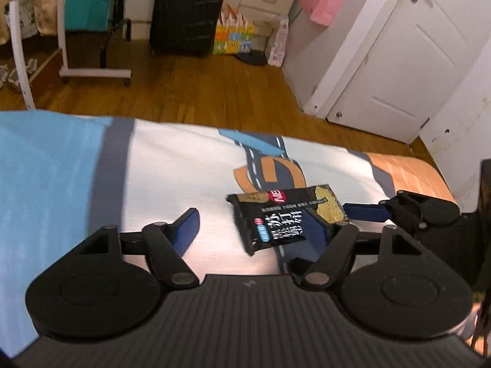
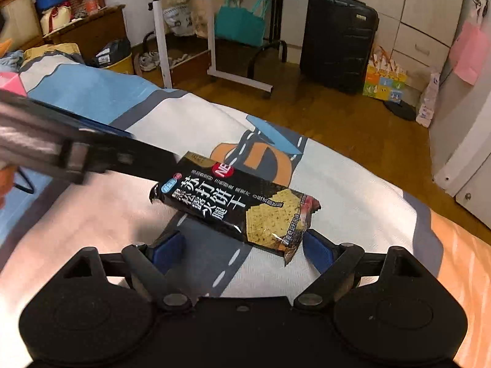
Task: Organize snacks
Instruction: 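Close the left gripper on the edge of the NB cracker pack, then lift the cracker pack with the left gripper and carry it over the box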
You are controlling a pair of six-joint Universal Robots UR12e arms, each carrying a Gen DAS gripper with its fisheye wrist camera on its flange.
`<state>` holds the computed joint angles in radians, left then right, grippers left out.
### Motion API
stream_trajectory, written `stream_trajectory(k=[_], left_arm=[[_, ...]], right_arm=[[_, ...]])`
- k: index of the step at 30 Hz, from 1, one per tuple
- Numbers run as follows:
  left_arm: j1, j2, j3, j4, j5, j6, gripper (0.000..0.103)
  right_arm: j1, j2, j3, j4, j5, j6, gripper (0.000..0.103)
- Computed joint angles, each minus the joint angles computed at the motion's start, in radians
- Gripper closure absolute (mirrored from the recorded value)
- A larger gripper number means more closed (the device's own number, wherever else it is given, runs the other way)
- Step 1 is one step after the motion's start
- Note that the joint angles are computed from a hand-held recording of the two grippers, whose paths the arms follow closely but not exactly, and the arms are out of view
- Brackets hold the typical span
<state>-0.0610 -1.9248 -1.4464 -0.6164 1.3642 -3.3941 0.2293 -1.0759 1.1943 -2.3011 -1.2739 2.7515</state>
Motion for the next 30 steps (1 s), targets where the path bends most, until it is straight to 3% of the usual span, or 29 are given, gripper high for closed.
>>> stream_trajectory(k=[4, 6, 9, 11, 15, 20, 25, 30], left_arm=[[-0.012, -0.028, 0.018, -0.017, 0.024, -0.020, 0.041], [-0.017, -0.032, 0.010, 0.015, 0.040, -0.021, 0.044], [-0.015, -0.035, 0.009, 0.023, 0.013, -0.036, 0.059], [-0.015, -0.039, 0.024, 0.000, 0.010, -0.070, 0.062], [-0.020, -0.044, 0.042, -0.028, 0.019, -0.095, 0.063], [-0.016, -0.030, 0.038, -0.054, -0.002, -0.112, 0.061], [-0.005, -0.022, 0.043, -0.070, -0.031, -0.125, 0.060], [-0.013, 0.001, 0.045, -0.096, 0.000, -0.067, 0.061]], right_arm=[[-0.004, 0.000, 0.009, -0.020, 0.022, 0.035, 0.010], [-0.002, -0.001, 0.020, -0.044, 0.017, 0.039, 0.010], [0.001, 0.001, 0.028, -0.072, 0.014, 0.059, 0.010], [0.003, 0.004, 0.030, -0.088, 0.010, 0.078, 0.010], [0.011, 0.006, 0.026, -0.097, -0.018, 0.114, 0.013], [0.025, 0.021, -0.040, 0.029, -0.061, 0.153, 0.012], [0.031, 0.016, -0.041, 0.046, -0.079, 0.173, 0.016], [0.034, 0.008, -0.043, 0.071, -0.069, 0.191, 0.019]])
